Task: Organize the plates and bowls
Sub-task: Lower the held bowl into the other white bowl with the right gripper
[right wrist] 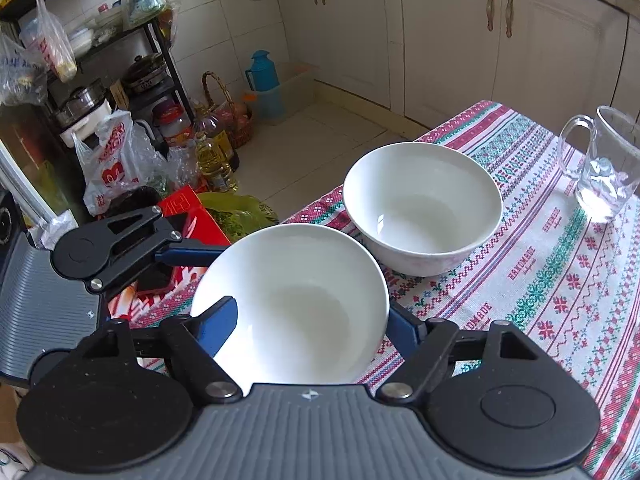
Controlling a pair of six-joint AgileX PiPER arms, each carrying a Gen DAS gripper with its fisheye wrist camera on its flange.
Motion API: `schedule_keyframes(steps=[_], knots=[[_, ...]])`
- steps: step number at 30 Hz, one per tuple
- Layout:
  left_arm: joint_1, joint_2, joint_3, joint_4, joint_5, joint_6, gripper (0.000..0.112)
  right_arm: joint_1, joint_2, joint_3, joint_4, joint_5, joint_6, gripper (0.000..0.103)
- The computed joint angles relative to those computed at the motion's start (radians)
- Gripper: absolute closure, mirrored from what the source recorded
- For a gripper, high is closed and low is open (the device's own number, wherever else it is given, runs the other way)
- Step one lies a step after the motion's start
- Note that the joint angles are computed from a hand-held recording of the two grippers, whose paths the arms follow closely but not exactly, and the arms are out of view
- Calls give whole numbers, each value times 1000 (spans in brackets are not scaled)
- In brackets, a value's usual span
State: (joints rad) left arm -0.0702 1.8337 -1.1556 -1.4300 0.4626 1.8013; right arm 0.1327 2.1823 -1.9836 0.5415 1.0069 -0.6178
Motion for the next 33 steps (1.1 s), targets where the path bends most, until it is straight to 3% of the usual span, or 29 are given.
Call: schedule_keyframes(steps=[17,33], knots=[[3,-17,-16,90,15,-99,19,3,-33,36,4,-13,-3,21],[-28,-173,43,235,72,-236,19,-38,-271,317,56,-85,-75,21]])
